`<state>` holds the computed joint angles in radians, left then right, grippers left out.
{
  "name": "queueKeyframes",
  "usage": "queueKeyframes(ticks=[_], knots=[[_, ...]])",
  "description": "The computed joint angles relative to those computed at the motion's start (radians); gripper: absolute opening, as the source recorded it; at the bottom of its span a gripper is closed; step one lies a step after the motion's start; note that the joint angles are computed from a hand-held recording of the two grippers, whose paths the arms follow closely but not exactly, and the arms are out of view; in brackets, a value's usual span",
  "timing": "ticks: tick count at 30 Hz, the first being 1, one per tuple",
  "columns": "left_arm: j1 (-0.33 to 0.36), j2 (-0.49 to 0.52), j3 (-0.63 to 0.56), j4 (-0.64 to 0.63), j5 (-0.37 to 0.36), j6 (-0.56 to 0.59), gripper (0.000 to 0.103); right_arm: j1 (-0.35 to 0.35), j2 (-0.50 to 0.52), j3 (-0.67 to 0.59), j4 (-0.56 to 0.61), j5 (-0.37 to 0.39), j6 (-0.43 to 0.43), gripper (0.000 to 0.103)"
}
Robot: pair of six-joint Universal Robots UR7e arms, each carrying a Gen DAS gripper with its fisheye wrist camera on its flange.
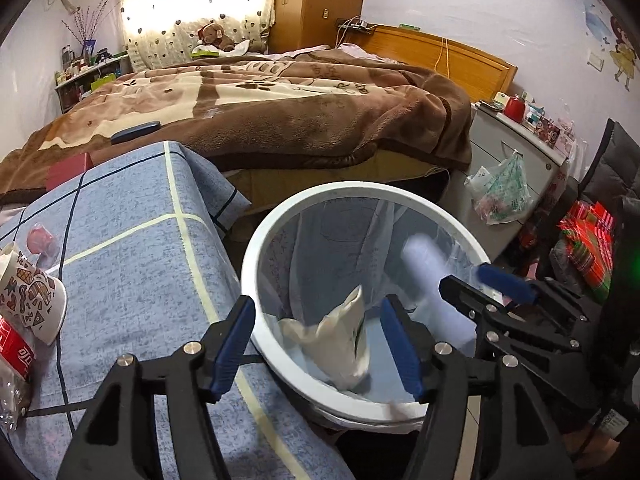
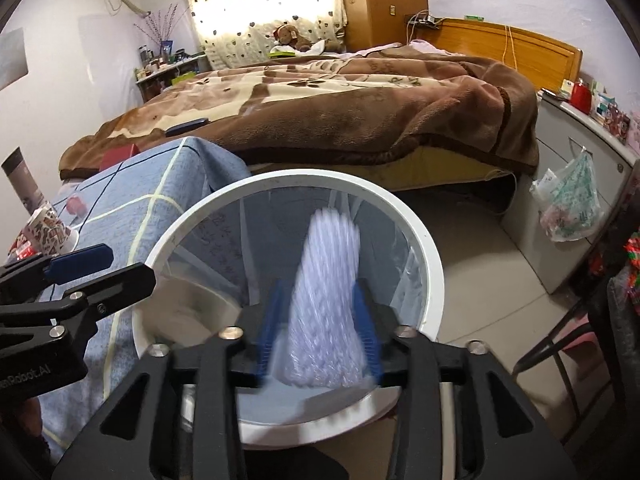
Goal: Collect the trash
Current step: 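Carry the foam sleeve and paper bag over the bin and open both grippers, then move both tools back over the trash on the table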
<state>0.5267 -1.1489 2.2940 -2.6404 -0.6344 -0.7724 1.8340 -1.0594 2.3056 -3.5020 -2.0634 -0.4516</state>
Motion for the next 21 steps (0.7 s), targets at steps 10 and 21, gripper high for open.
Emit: queueKeyframes(ticks=[10,21], knots=[[-0.033,-0.049,0.029,0.053,0.029,-0.053,0.07,0.005,-0.01,0.016,-0.028,-0.002,0.014,0.06],[-0.114,-0.195,0.097,0.299,0.103,-0.285,0.071,0.048,-0.005,0.031,-0.049,0.017,0.035,0.06]])
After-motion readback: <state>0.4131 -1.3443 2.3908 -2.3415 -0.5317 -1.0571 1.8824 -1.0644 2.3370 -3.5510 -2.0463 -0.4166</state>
